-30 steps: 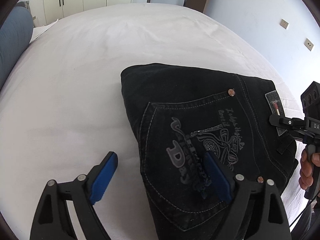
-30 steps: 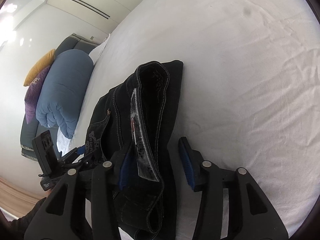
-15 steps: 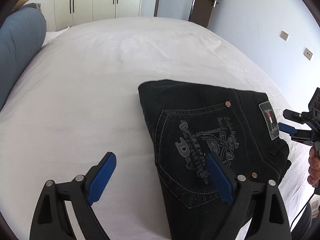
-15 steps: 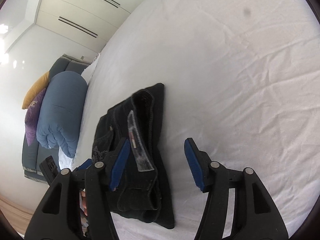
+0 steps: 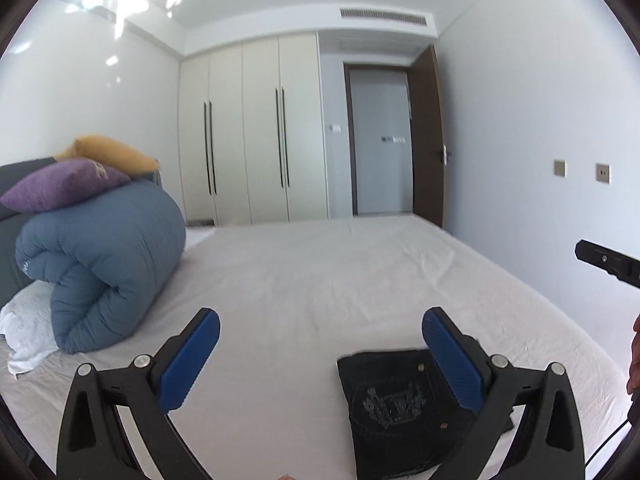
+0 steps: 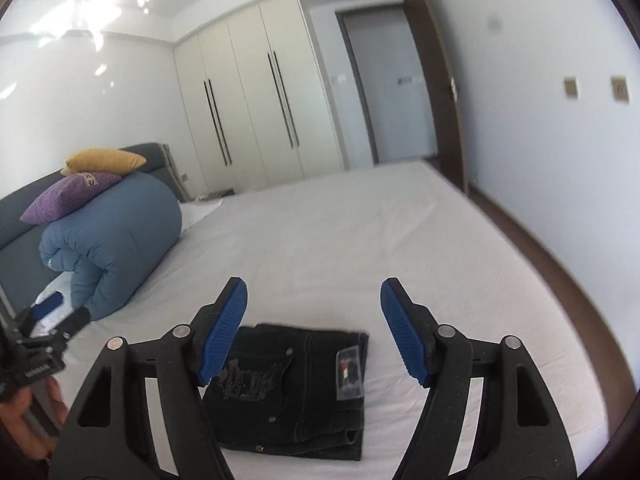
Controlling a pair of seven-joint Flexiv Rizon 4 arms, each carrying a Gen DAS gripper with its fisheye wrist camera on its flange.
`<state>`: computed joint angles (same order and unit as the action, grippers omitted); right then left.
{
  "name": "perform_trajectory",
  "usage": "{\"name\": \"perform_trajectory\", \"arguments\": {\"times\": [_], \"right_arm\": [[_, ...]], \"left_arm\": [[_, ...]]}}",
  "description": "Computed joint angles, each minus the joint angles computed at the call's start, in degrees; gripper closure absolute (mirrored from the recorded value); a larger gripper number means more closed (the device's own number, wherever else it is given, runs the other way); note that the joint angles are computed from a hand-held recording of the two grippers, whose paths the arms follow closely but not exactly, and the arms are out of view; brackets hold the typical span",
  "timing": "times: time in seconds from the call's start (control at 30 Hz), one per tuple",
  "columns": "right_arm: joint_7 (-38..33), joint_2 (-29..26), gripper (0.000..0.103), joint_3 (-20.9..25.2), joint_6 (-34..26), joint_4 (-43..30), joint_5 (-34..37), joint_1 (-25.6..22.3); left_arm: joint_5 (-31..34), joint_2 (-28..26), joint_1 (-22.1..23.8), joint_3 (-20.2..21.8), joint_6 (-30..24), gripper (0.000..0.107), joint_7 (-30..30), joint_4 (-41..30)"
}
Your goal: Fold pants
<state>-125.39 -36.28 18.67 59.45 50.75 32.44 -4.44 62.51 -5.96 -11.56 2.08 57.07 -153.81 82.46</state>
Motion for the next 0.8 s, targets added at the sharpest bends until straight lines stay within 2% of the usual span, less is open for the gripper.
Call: {"name": "perform_trajectory", "arguments": {"times": [0.03,0.07,0.1,0.17,0.23,0.3,0.33,0.43,0.47,0.53,0.63,0.7,0.8], "right_arm": [[-3.5,2.3,0.016,1.6,4.9,2.7,2.3,-1.2],[-6.9,4.4,0.003,3.3,9.5,5.0,4.8,-2.4],[-11.2,6.1,0.000,5.6,13.6,6.6,7.8,-4.2],[-18.9,9.3,0.000,9.5,19.3,8.7,12.8,-7.3],[-21.2,12.1,0.000,9.5,23.9,10.6,14.2,-7.6],[-22.6,14.3,0.000,10.7,25.3,11.4,16.0,-9.1],[-22.1,15.5,0.000,10.7,24.4,11.9,16.8,-9.9],[-18.7,19.3,0.000,9.0,15.4,14.1,18.6,-12.0],[-16.9,20.8,0.000,7.8,13.6,15.5,18.0,-11.7],[-10.7,23.0,0.000,3.8,11.3,18.9,13.0,-9.1],[-1.8,27.0,0.000,-1.3,6.8,25.5,3.9,-5.3],[1.0,28.3,0.000,-3.3,3.4,27.7,1.8,-3.9],[5.2,29.2,0.000,-5.7,0.0,30.8,-2.1,-1.2]], "left_arm": [[3.8,2.0,-1.6,-0.1,-2.1,0.004,-3.4,0.1],[6.1,3.8,-2.4,-0.9,-4.3,0.004,-5.7,0.1],[6.4,5.1,-2.6,-1.9,-6.7,0.004,-5.9,0.1],[7.6,7.3,-3.0,-4.8,-13.4,0.004,-4.8,-0.6],[10.0,9.0,-3.1,-7.7,-18.0,0.004,-2.9,-0.8],[9.1,10.3,-2.3,-8.7,-16.2,0.004,0.1,-0.4],[7.1,10.6,-1.7,-9.0,-15.8,0.004,1.8,-0.4],[1.3,11.2,-0.2,-9.4,-15.0,0.004,5.9,0.2],[0.6,11.2,0.1,-10.2,-17.0,0.004,6.8,0.2],[-2.7,10.7,0.3,-11.1,-21.4,0.004,8.3,0.0],[-10.7,9.9,0.5,-10.3,-23.7,0.004,10.3,1.3],[-18.1,9.2,0.7,-8.9,-22.9,0.004,12.6,2.8],[-24.4,7.7,0.6,-8.4,-25.3,0.004,14.4,3.7]]}}
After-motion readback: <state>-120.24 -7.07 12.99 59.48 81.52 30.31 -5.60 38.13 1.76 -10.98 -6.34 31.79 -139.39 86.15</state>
